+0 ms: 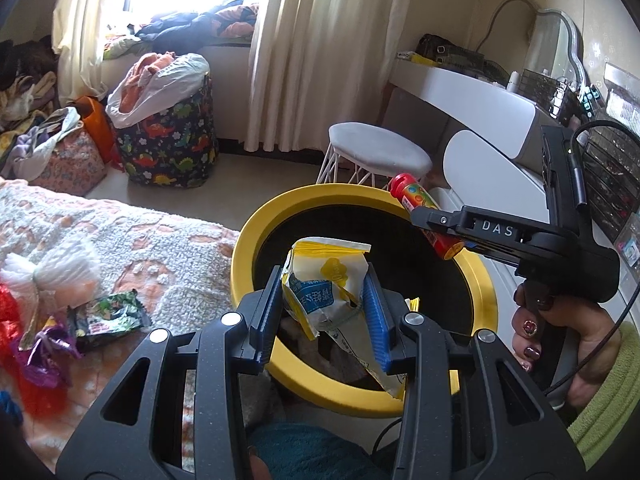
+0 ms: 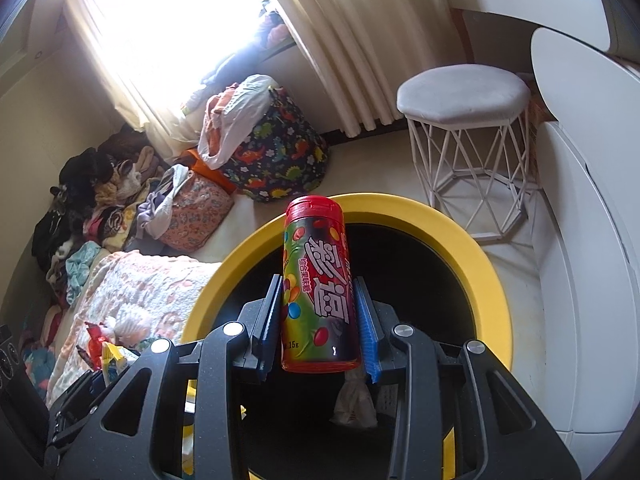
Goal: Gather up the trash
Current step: 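Open both tools to drop the wrapper and candy tube into the bin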
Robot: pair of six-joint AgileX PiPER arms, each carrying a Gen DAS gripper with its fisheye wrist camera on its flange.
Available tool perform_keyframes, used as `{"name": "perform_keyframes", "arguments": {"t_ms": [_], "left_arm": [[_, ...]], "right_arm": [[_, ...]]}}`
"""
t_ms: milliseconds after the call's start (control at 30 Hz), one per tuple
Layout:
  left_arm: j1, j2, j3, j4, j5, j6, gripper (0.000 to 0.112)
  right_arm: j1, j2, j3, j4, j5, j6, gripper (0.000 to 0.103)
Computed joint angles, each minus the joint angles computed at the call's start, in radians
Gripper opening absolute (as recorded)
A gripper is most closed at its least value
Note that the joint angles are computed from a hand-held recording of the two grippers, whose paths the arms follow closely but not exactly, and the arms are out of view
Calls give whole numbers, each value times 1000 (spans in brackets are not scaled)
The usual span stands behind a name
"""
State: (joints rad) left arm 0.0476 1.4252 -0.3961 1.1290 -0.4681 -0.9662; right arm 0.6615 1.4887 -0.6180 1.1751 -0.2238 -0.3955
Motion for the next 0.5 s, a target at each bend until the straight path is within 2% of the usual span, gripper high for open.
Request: {"name": "perform_keyframes", "arguments": {"t_ms": [33, 67, 100, 133, 167, 200, 267, 500], "left_arm": [[-2, 12, -7, -1, -4, 5, 32], [-9, 22, -15, -9, 3, 6, 37], [-10, 28, -15, -34, 4, 22, 44], [-6, 33, -15, -65, 1, 41, 60], [4, 33, -13, -67, -7, 40, 70], [14, 28, -7, -73, -13, 45, 75], [36, 10, 5, -78, -15, 44, 92], [151, -51, 31, 20, -36, -54, 92]], "right_arm": [[-5, 2, 3, -24, -1, 24, 35], [-10, 5, 4, -35, 0, 37, 36], [-20, 6, 9, -76, 6, 79, 47], [-24, 6, 15, -99, 2, 112, 53], [-26, 7, 13, -90, -2, 104, 59], [-21, 9, 10, -41, -9, 57, 61], [-8, 12, 1, 38, -21, -24, 63], [48, 14, -28, 177, -66, -180, 68]]}}
